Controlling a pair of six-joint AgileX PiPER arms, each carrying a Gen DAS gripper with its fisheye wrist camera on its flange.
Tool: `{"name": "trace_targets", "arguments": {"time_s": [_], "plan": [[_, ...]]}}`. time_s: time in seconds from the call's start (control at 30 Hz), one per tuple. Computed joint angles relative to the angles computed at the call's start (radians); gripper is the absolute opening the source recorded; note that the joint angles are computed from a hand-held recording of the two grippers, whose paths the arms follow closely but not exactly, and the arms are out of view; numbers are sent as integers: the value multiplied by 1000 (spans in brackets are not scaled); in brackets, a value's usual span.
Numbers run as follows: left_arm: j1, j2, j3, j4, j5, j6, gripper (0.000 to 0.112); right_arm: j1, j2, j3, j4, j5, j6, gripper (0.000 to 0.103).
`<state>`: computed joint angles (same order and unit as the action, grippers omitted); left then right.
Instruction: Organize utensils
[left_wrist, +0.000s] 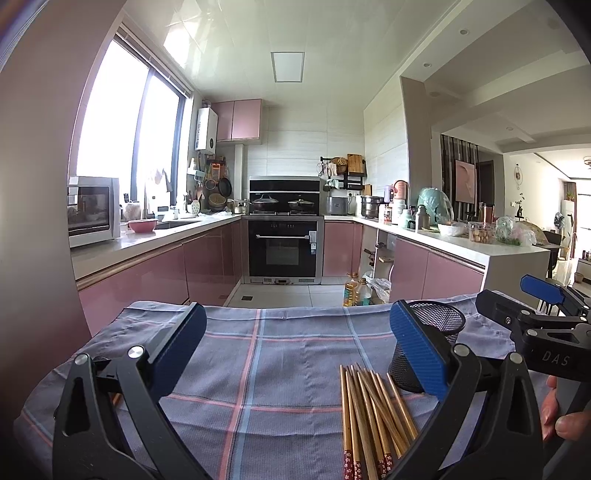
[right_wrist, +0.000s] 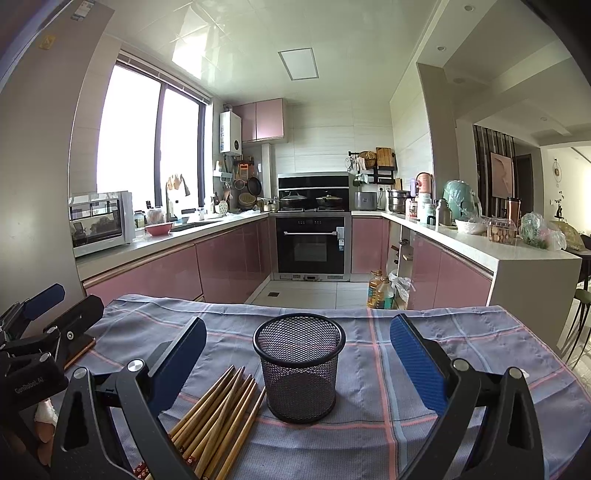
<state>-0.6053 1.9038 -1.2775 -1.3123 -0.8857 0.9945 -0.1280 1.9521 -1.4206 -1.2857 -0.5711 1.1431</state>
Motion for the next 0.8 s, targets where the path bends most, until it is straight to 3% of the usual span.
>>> {"name": "trace_targets", "arguments": {"time_s": [0.8], "plan": [[-1,-3,-4,0,1,4,98,0,-5,4,7,-6,-10,96]]}}
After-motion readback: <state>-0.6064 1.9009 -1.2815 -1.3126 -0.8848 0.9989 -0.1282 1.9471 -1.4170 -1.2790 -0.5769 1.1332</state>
